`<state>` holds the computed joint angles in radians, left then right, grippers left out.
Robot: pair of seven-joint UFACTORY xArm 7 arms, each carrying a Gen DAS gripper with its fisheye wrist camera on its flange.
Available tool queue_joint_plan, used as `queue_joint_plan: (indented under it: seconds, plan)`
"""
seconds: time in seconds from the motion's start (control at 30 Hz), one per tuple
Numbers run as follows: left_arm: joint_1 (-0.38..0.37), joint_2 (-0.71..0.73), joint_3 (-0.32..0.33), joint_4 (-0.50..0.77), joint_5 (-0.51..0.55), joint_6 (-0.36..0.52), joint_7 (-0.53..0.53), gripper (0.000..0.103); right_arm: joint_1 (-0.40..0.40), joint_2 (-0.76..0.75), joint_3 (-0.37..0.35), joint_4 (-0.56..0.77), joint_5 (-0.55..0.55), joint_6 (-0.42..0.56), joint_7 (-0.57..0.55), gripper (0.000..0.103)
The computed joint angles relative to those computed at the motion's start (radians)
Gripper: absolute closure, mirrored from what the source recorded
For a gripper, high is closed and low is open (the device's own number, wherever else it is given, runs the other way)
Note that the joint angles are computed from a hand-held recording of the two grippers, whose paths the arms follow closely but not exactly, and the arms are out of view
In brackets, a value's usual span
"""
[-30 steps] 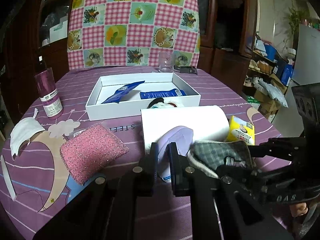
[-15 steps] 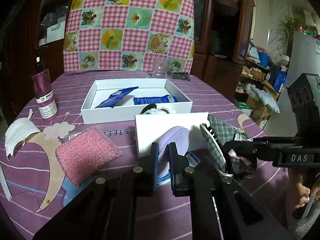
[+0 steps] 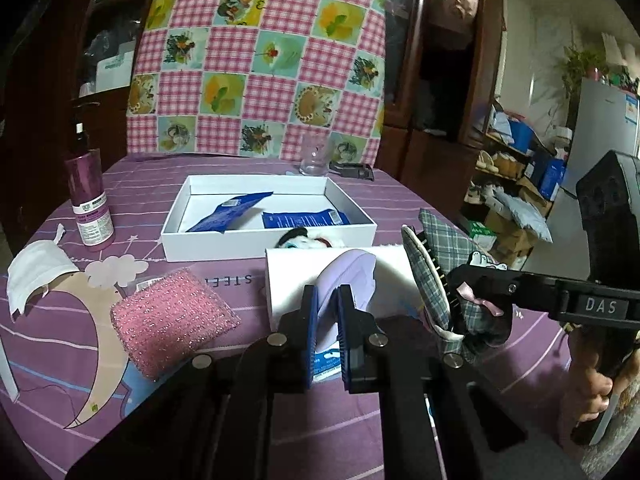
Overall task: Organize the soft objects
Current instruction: 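Carry the plaid slipper with the right gripper while the left gripper carries the lavender pad to the tray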
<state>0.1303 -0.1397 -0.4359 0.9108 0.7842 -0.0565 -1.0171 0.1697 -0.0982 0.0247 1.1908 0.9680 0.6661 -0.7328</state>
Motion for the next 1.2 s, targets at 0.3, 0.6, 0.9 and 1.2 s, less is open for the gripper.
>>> queue_joint_plan:
  seconds: [0.3,0.6,0.9,1.2]
  plan:
    - [-0.156,-0.061,0.122,0.032,-0.176,0.146,0.134,0.095,-0.026,0.042,0.015,0.139,-0.199,0.067,0.247,0.070]
    - [-0.172,-0.031,0.142,0.192,-0.100,0.288,0.109,0.095,-0.051,0.197,0.043,0.443,-0.392,0.225,0.493,0.070]
    - [-0.270,0.114,0.236,0.412,-0.087,0.381,0.128,0.095,-0.099,0.455,0.103,0.854,-0.408,0.378,0.632,0.070]
    - [-0.361,0.313,0.366,0.635,-0.194,0.412,0.151,0.095,-0.101,0.783,0.156,1.291,-0.474,0.426,0.769,0.070]
